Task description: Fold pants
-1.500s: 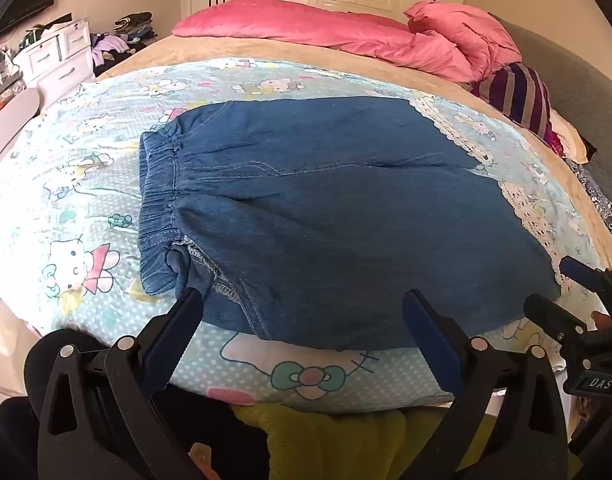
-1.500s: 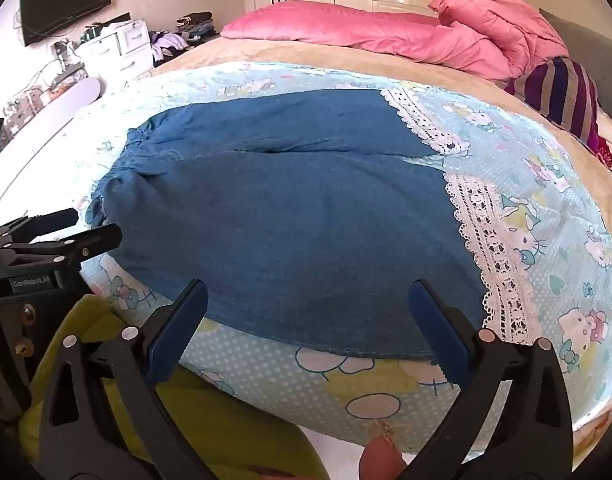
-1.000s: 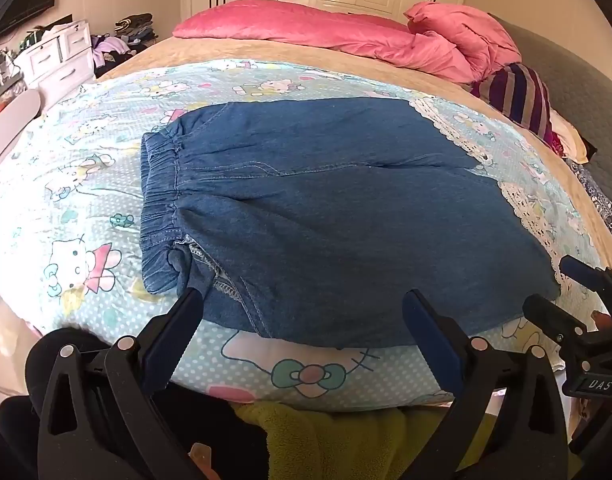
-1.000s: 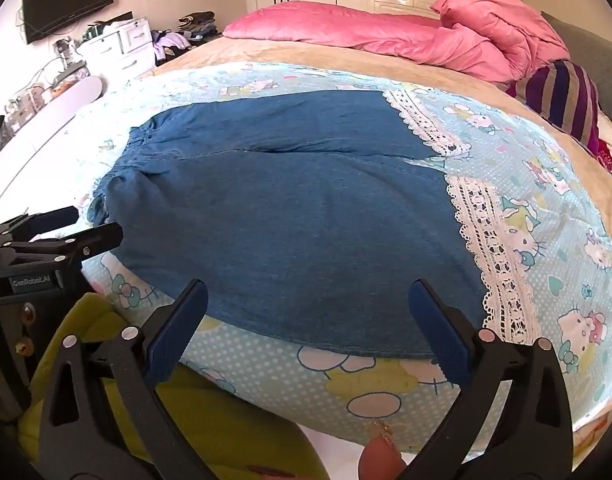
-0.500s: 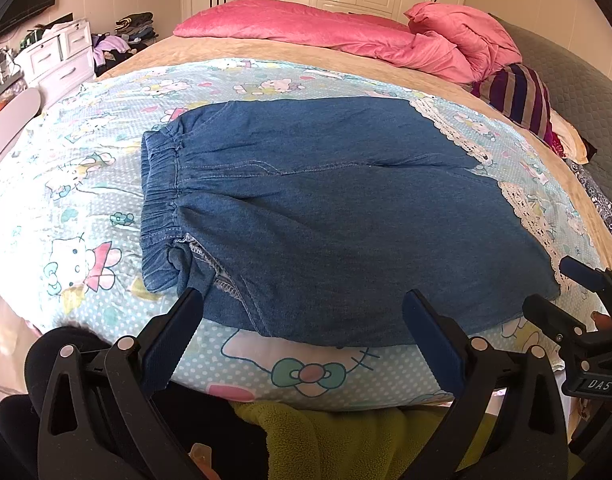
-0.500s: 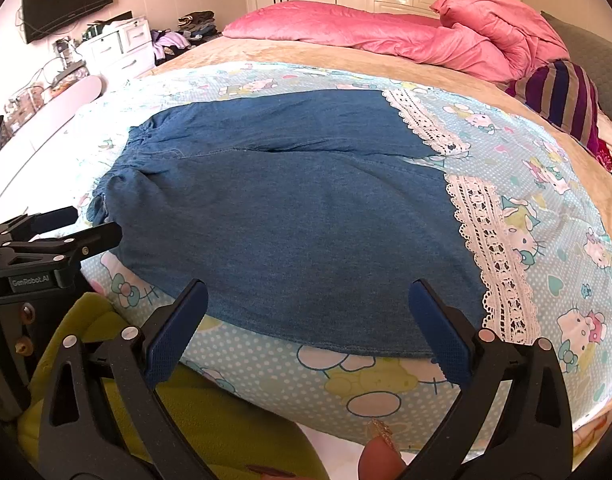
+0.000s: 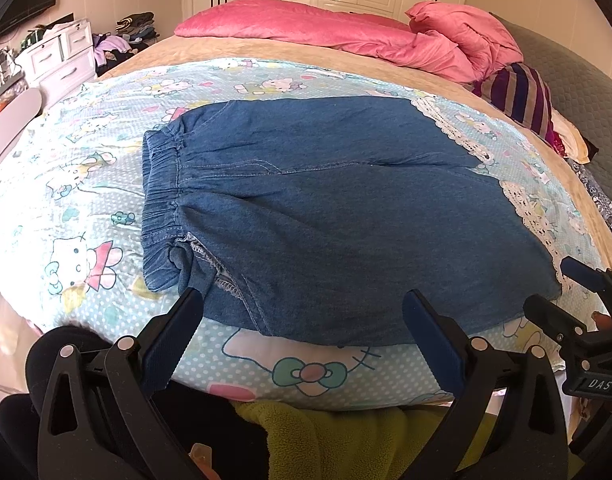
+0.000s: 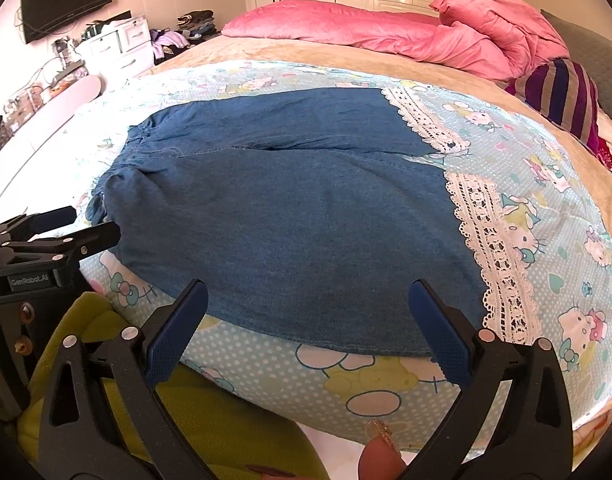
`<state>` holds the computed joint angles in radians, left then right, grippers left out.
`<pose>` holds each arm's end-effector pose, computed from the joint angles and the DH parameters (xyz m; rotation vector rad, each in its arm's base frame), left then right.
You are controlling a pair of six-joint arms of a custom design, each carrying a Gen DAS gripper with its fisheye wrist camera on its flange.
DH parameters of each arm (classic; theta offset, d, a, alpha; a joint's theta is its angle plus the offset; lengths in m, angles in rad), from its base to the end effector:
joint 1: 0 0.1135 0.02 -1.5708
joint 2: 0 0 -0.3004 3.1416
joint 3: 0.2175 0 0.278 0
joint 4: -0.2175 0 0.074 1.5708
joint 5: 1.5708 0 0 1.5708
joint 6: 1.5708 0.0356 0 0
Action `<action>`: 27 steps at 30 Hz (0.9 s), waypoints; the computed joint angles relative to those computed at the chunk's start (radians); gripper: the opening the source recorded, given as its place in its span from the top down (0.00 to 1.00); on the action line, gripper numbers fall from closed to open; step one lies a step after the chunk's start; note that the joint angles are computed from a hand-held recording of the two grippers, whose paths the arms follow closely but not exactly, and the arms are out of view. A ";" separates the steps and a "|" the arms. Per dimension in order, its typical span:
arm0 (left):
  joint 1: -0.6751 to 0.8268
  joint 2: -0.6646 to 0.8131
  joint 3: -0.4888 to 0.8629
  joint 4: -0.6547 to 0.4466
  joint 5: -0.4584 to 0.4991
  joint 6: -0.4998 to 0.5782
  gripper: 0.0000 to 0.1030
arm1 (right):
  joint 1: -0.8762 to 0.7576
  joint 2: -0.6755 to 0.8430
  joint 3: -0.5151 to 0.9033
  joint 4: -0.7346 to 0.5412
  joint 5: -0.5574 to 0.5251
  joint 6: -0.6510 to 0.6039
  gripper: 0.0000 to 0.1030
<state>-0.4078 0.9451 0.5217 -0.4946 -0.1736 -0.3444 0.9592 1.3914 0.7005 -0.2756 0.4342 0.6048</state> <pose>0.1699 -0.0667 0.2135 0.0056 2.4725 -0.1073 0.1697 0.2159 0.1949 -0.2621 2.4051 0.1524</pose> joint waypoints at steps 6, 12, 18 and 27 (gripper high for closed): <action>0.001 0.000 0.001 -0.001 0.001 -0.001 0.04 | -0.004 -0.001 -0.002 0.003 -0.001 0.000 0.08; 0.000 -0.002 -0.001 0.001 -0.001 0.000 0.04 | -0.007 -0.003 -0.002 0.001 -0.006 -0.004 0.08; -0.004 0.002 -0.001 0.004 -0.004 -0.001 0.04 | -0.007 -0.003 -0.002 0.002 -0.005 -0.003 0.08; -0.005 0.002 -0.003 0.004 -0.006 0.000 0.04 | -0.008 -0.009 -0.004 0.006 -0.003 -0.011 0.08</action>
<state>-0.4129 0.9473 0.5185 -0.4901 -0.1798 -0.3448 0.9508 1.3823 0.6964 -0.2700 0.4316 0.5939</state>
